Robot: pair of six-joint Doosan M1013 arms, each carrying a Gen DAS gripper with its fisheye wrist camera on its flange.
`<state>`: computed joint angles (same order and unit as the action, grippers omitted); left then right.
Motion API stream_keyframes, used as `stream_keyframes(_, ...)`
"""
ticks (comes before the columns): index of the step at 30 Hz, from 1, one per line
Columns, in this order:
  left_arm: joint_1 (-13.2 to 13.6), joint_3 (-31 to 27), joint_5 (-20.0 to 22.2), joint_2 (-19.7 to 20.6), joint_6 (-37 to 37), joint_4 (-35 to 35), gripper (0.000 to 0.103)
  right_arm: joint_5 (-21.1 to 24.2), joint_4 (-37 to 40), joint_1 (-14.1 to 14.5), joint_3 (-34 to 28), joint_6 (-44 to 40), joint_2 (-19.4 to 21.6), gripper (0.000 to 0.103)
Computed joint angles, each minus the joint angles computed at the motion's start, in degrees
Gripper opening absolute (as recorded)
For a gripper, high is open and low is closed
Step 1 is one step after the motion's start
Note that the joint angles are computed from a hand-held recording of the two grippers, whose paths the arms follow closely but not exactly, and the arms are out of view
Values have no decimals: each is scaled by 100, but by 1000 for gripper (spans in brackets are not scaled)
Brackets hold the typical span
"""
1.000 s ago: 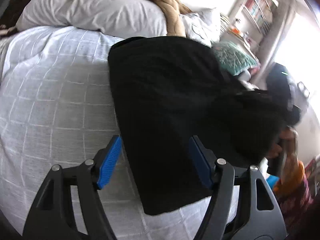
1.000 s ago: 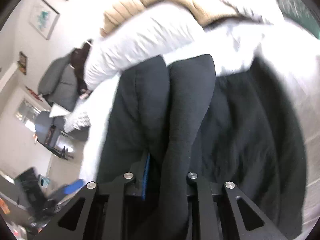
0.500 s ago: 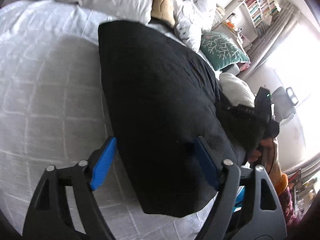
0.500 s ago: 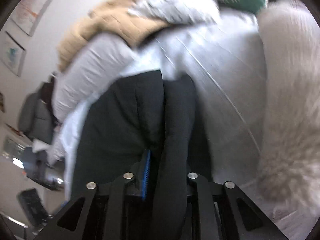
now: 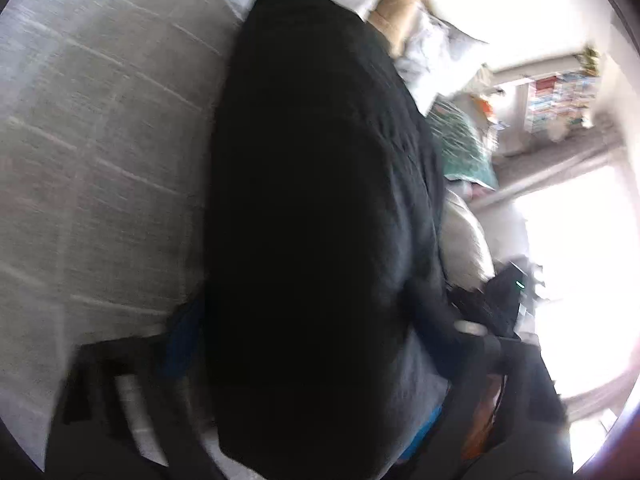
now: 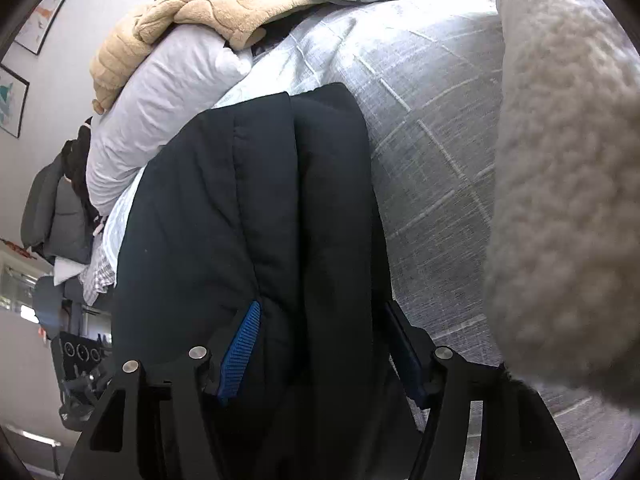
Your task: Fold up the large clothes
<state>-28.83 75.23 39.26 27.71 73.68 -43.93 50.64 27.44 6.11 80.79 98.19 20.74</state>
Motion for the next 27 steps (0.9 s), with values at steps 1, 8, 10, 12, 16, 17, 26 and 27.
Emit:
stream_keyframes(1,-46,6,-70,-69,-351,375,61,-75,106,2,26,-63,-9,50)
stream_keyframes(8,-44,331,-302,-683,-1341,1857,56,127,287,297,-191,-343,95,42)
stream_keyframes(10,59,481,-178,-838,-1376,2044,60,244,374,442,-328,-570,179,42)
stream_keyframes(12,179,521,197,-860,-1282,2238,66,382,364,602,-463,-722,258,44)
stream_keyframes(16,136,562,485,-864,-1581,2922,68,613,-141,781,-781,-548,354,49)
stream_keyframes(17,110,590,389,-926,-1519,3076,68,591,-184,777,-791,-545,323,49)
stream_keyframes(26,-41,694,-359,-1082,-1240,3941,62,-946,69,809,-163,-620,-443,50)
stream_keyframes(27,-43,622,-286,-1014,-1052,3840,59,-773,-30,890,-267,-679,-381,50)
